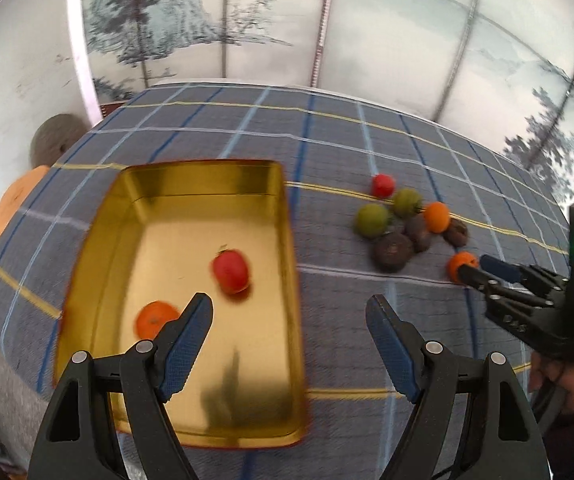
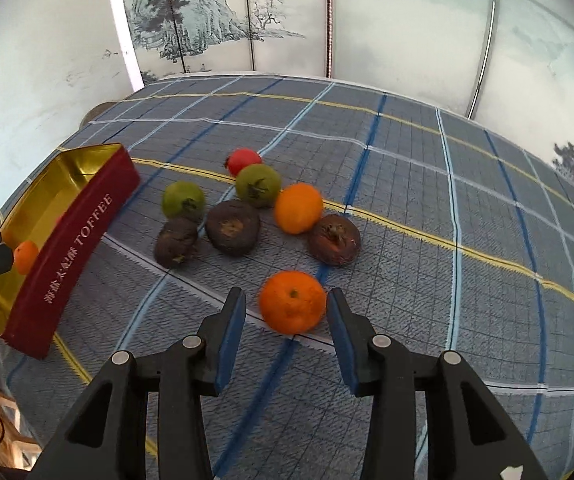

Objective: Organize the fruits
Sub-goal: 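Grasp a tangerine with the right gripper while the left gripper grasps a dark brown fruit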

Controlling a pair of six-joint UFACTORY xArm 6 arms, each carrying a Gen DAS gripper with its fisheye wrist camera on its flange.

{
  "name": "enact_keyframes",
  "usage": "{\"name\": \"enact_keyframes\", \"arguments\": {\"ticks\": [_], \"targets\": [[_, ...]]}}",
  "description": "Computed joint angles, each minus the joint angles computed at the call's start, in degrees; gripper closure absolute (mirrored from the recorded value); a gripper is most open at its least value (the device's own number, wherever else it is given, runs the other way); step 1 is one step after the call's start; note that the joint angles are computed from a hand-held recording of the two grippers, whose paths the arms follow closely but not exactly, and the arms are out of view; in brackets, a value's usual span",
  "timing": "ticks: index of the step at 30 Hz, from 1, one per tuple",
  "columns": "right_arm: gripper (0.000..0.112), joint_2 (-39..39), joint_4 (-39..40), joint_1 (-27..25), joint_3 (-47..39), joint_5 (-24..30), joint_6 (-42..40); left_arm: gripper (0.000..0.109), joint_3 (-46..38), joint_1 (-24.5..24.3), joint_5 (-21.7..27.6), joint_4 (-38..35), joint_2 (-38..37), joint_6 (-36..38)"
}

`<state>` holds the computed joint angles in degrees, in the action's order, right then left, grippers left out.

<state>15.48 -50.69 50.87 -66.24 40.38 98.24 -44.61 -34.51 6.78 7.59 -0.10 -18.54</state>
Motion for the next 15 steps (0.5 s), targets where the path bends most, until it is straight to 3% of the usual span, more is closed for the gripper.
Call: {"name": "enact_keyframes", "arguments": {"ticks": [8,15], "targets": [[0.073,1.9,-1.5,-1.7,0.2,-3.7,1.2,0.029,-6.9,-3.4,1.4,0.6,5.9,-0.4],[0.078,1.8,-5.1,-0.4,0.8,-1.5,3.7,0.029,-12.0,-6.0,2.9,-2.1,10.8,2.4]]}}
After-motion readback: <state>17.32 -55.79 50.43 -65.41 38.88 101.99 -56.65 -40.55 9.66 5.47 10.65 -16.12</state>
